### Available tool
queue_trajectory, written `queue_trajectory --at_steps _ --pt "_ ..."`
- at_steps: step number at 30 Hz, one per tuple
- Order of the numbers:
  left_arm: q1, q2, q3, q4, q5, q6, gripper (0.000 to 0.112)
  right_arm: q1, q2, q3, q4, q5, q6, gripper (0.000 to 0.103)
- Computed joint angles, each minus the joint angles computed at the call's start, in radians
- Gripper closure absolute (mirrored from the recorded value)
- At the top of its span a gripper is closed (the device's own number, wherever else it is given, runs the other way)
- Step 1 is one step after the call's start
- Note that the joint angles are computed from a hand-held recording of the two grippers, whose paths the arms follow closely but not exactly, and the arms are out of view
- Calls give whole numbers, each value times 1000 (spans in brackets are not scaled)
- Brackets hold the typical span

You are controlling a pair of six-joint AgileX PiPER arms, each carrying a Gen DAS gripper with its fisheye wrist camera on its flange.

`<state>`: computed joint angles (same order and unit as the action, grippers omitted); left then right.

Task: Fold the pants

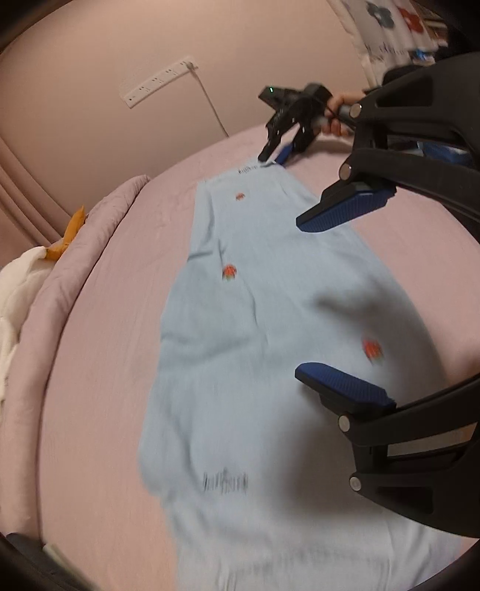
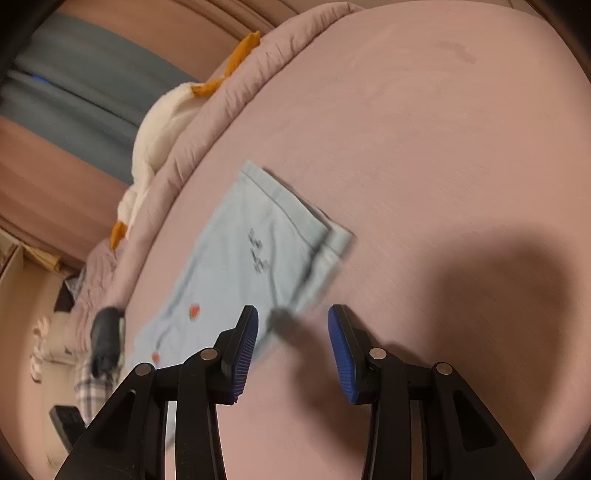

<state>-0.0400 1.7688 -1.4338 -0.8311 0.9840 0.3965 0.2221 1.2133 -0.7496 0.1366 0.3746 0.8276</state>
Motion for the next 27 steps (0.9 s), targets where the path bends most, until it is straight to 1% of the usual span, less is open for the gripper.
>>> queue_trajectory --at_steps 1,2,3,4,5,6,7,8,10,11,13,14,16,18,19,20,22,25,27 --pt "-13 20 -10 -16 -2 -12 39 -19 17 -2 42 -24 -45 63" --pt "-28 37 -16 -24 -12 -31 39 -34 40 -6 55 -54 -49 63" --pt "-36 46 -19 -21 -14 -52 39 -27 35 -3 29 -67 -14 63" --pt "-46 67 -24 -9 -23 -87 39 -19 34 2 -37 -87 61 63" --pt "-51 71 -16 -4 -31 -105 40 -3 14 12 -134 -84 161 65" --pt "-43 65 -8 -13 -25 -103 40 17 32 -8 -228 -82 254 65" --pt "-35 62 1 -32 -28 -88 40 37 24 -6 -308 -74 333 78" --pt "-28 58 6 -40 -25 -82 41 55 12 -5 -389 -52 404 96" --pt "-21 61 2 -41 -9 -80 44 86 4 -22 -483 -3 482 96" --pt "-16 62 1 -49 -4 -79 44 120 5 -43 -571 34 554 96" --pt "-6 62 0 -72 8 -90 42 230 47 -143 -757 175 662 96" --pt "7 60 8 -111 21 -84 41 291 65 -195 -823 248 676 96" --pt "29 59 12 -191 55 -59 39 427 131 -333 -919 385 630 96" --pt "47 50 39 -322 87 -2 30 537 216 -456 -987 470 573 96" --pt "48 51 44 -372 95 17 26 571 241 -489 -1005 490 550 96" --pt "45 54 46 -412 103 29 24 628 293 -553 -1024 526 504 96" --pt "47 63 52 -496 132 60 23 687 357 -620 -1041 545 454 96" --pt "49 90 76 -614 163 103 17 775 472 -727 -1069 572 385 96" --pt "54 117 92 -669 181 106 17 815 548 -784 -1064 562 345 96"
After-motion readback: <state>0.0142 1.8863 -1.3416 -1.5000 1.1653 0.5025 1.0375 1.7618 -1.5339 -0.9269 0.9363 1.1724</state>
